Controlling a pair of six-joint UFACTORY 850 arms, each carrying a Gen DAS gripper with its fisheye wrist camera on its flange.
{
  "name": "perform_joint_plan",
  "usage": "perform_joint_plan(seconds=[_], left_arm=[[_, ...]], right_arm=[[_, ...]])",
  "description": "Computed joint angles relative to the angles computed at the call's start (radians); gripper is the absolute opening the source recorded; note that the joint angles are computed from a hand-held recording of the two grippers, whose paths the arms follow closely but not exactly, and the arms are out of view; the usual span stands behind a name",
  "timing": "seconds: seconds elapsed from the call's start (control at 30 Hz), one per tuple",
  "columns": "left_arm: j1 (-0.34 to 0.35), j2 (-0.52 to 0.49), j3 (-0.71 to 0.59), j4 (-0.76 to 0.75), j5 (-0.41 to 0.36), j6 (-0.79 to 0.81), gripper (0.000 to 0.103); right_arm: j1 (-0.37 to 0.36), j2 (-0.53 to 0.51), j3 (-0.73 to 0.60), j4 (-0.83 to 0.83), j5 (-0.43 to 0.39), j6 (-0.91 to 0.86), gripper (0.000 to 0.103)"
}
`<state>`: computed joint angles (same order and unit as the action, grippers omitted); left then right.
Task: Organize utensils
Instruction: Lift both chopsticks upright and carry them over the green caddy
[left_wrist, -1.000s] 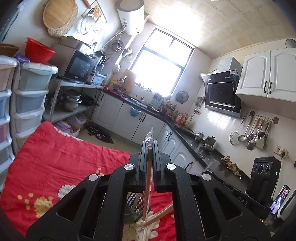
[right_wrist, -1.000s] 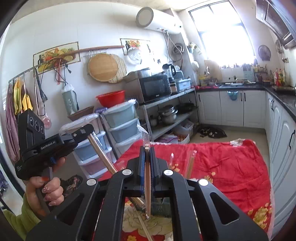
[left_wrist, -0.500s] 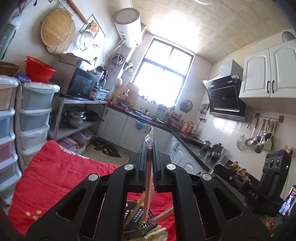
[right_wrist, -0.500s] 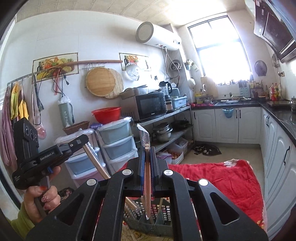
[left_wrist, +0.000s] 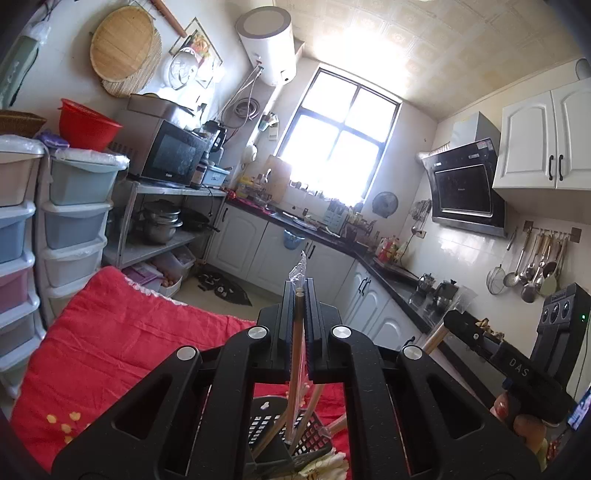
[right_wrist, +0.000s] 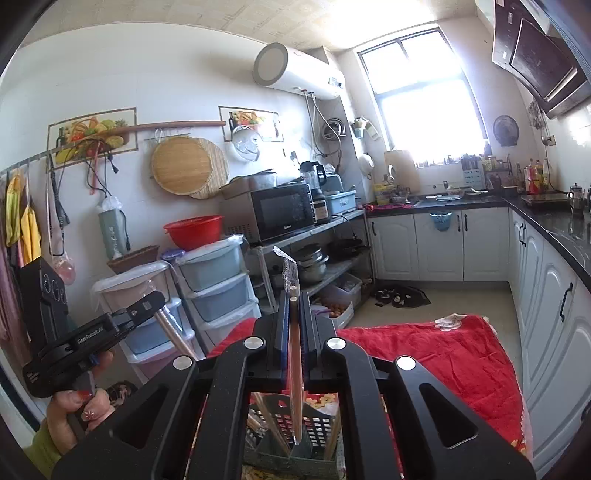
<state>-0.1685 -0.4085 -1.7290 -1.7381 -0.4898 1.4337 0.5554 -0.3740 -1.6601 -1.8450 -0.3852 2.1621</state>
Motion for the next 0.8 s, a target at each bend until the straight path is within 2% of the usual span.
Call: perform_joint_plan(seconds=[0.8], left_arm=[[-0.031, -0.058, -0.004, 0.131, 0.028, -0.095, 0.003]], right_arm=[[-0.034, -0.063, -0.002, 0.078, 0.021, -0.014, 0.005]])
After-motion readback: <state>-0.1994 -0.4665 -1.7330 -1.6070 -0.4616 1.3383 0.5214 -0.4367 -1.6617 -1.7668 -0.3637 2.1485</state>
